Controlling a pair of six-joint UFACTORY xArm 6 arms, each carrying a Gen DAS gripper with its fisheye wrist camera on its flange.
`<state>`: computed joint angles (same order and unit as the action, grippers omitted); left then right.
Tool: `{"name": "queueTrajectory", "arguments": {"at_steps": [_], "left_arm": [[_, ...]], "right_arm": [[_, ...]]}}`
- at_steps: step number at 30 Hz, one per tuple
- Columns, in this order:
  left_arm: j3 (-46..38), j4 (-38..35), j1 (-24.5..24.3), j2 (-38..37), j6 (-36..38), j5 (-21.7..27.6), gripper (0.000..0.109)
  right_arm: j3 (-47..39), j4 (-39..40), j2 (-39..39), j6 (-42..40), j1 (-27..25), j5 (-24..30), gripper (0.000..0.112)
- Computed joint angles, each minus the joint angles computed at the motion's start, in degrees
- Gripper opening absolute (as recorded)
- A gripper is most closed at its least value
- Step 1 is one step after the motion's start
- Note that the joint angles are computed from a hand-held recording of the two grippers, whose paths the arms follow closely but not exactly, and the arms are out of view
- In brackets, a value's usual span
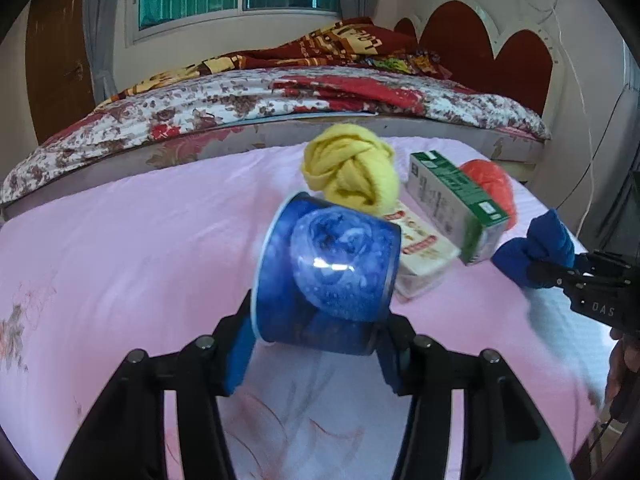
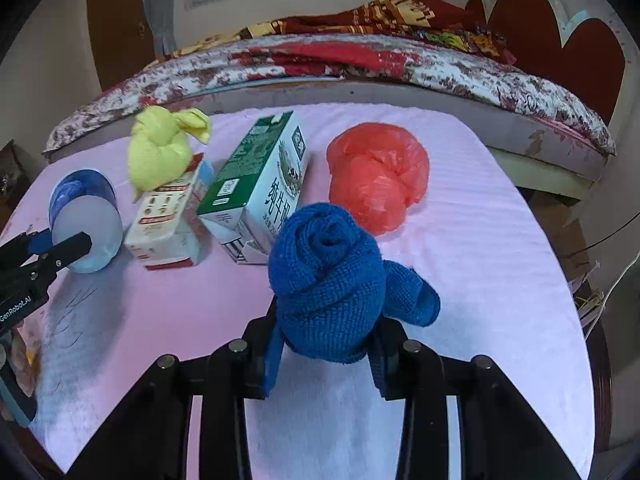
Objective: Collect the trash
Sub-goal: 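Grasp the blue-white cup with the left tool while the right tool grasps the dark blue towel, then carry the blue-white cup and dark blue towel over the black bin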
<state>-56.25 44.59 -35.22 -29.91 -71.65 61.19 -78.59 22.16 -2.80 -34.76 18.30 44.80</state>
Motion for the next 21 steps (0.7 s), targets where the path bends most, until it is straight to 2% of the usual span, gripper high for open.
{"name": "queueTrajectory", "arguments": {"at_steps": [11,21], "left_arm": [[-4.65,2.55,-9.41,3.33,-6.69,4.17,0.053],[-12.03,4.80,-17.77,9.72,-9.92,9.06,0.053]], "right_arm": [[7.32,7.68,-9.71,-10.47,-6.76,3.25,0.036],[10.91,14.35,-16.82,-18.79,-16.74,8.77,0.036]]}}
